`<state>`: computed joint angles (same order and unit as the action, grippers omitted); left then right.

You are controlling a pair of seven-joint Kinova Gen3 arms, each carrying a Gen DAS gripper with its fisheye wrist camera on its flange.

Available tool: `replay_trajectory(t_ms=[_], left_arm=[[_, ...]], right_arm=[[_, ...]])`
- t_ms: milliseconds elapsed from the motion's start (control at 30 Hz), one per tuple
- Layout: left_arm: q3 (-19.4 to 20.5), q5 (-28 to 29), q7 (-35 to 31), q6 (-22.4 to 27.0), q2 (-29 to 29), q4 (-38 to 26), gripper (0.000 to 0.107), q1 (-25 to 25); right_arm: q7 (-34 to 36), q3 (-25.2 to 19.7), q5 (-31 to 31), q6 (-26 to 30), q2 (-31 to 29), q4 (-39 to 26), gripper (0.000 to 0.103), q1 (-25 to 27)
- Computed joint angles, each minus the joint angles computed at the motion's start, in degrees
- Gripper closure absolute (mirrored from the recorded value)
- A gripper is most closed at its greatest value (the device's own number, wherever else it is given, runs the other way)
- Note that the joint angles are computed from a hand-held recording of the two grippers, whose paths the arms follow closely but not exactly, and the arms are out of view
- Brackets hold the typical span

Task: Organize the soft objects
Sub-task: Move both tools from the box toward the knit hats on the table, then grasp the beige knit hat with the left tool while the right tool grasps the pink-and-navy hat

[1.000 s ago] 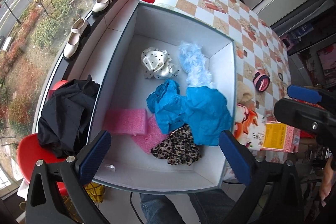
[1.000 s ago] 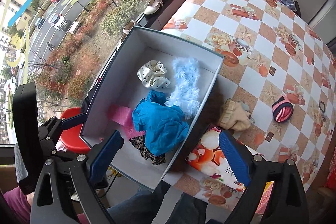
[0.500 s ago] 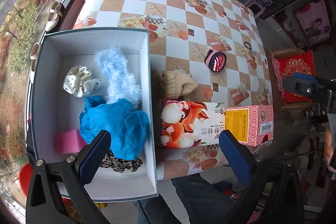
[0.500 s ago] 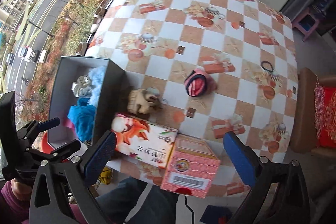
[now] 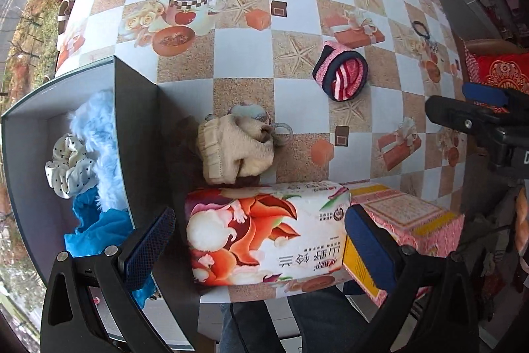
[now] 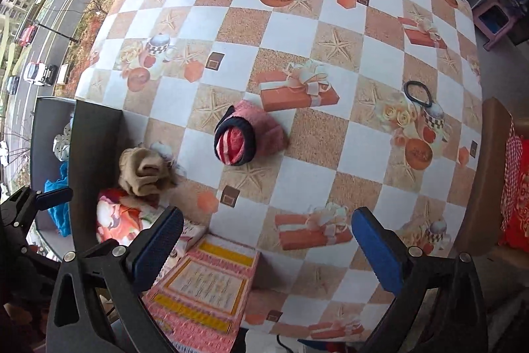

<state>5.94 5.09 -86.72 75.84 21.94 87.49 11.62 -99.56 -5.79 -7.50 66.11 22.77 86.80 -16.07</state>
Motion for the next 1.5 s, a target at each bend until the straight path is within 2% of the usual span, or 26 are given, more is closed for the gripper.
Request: replay_trajectory(t_ms=[133, 433, 533, 700, 767, 800, 833, 867, 967, 1067, 1133, 1200, 1267, 1300, 1500], left_arm=[[-0.5, -3.0, 4.3, 1.2, 5.2, -3.6, 0.005, 3.0], [-1.9, -5.7, 10.7, 4.9, 14.0, -8.2, 0.005, 4.9], [-2.1, -5.6, 12.4, 5.5, 16.1, -9.1, 0.005, 4.9], [-1.7, -2.9, 13.0, 7.2, 19.7, -10.6, 0.006, 2.6], [-1.9, -3.1, 13.2, 7.4, 20.3, -10.6, 0.008, 2.6], [-1.7, -3.1, 12.8, 7.3, 20.5, -10.6, 0.009, 2.5], [-1.4, -2.6, 12.3, 6.7, 20.3, -10.3, 0.010, 2.0], [-1.2, -2.1, 11.8, 6.0, 20.0, -10.0, 0.014, 1.8], [-0.9, -3.2, 10.5, 3.6, 18.6, -10.2, 0.025, 3.0], [-0.2, -3.2, 8.3, 0.7, 17.5, -10.3, 0.028, 3.6], [-0.9, -5.2, 8.4, 0.0, 17.7, -10.9, 0.028, 5.5], [-1.1, -5.6, 8.8, 0.0, 18.2, -11.3, 0.024, 6.1], [-1.2, -5.4, 9.1, -0.3, 18.2, -11.3, 0.022, 6.2], [-1.2, -5.5, 9.3, -0.4, 18.3, -11.4, 0.022, 6.3], [-1.4, -5.8, 11.7, 1.7, 19.5, -13.8, 0.021, 8.0]], right_arm=[[2.7, -0.3, 0.2, -2.2, 5.8, -2.3, 0.000, 0.3], [7.3, -1.0, -0.7, -4.9, 14.7, -6.6, 0.000, 0.3], [7.8, -1.1, -1.3, -6.4, 15.7, -6.3, 0.000, 0.6], [8.5, -0.7, -0.2, -10.7, 13.8, -2.5, 0.002, 0.4], [10.3, -1.7, -1.3, -12.3, 12.9, -0.5, 0.033, 1.9], [10.9, -1.7, -1.8, -13.1, 12.0, 0.6, 0.039, 2.4], [12.0, -2.4, -3.2, -13.1, 11.7, 1.0, 0.053, 3.9], [12.6, -2.8, -4.6, -13.0, 11.5, 1.4, 0.058, 5.4], [12.8, -0.8, -5.0, -13.8, 9.3, 3.6, 0.064, 7.5], [11.9, 1.4, -5.0, -12.8, 7.9, 5.1, 0.064, 10.4], [13.6, 1.3, -7.2, -11.2, 7.5, 6.1, 0.062, 14.5], [16.1, 0.7, -9.8, -10.4, 6.9, 7.4, 0.050, 18.3], [16.8, 1.7, -9.2, -11.3, 5.2, 9.0, 0.033, 18.6], [16.8, 2.1, -8.8, -12.1, 4.3, 9.7, 0.030, 18.4], [16.4, 1.8, -8.8, -12.3, 5.3, 8.0, 0.028, 17.0]])
